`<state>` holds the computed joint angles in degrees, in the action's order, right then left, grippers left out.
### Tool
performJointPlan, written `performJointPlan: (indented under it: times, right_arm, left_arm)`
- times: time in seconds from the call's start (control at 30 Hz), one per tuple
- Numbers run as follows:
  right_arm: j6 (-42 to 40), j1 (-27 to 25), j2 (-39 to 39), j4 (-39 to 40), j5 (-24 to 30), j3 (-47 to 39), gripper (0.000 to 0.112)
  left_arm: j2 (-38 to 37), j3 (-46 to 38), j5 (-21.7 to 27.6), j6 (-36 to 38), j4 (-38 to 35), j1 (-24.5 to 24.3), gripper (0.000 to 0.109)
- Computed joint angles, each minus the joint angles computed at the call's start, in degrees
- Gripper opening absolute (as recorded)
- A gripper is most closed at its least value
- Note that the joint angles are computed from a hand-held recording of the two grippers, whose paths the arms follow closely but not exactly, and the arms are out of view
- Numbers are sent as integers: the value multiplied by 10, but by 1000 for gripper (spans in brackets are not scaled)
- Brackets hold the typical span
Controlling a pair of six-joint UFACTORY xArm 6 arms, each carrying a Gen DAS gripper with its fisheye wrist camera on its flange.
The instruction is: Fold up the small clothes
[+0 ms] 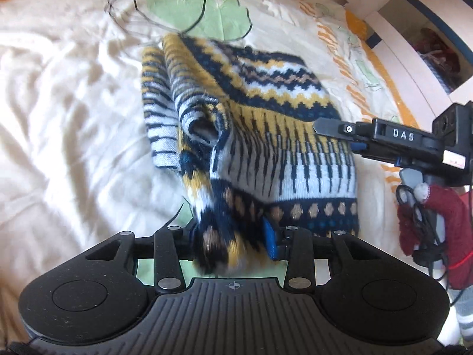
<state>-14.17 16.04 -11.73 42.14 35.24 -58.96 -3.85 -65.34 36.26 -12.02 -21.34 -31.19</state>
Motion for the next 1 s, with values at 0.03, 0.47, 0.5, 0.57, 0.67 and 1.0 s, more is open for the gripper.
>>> performJointPlan:
  times: [0.03, 0.47, 0.5, 0.57, 0.67, 1.0]
  right_arm:
    - [-13, 1, -11, 14, -12, 11, 67]
    - [-122, 27, -70, 112, -143, 89, 69]
    - [-126, 29, -75, 110, -149, 94, 69]
    - [-133, 35, -79, 103, -164, 99, 69]
    - [-153, 39, -79, 110, -172, 99, 69]
    - [-160, 54, -24, 39, -192, 44, 28]
  left_arm:
    - [-10, 2, -2, -12, 23, -2, 39]
    - [45, -69, -77, -206, 186, 20, 64]
    - [63, -85, -71, -212, 183, 23, 64]
    - [88, -102, -72, -225, 183, 25, 64]
    - [121, -137, -42, -223, 182, 28, 61]
    - [47, -22, -94, -341, 336, 24, 14]
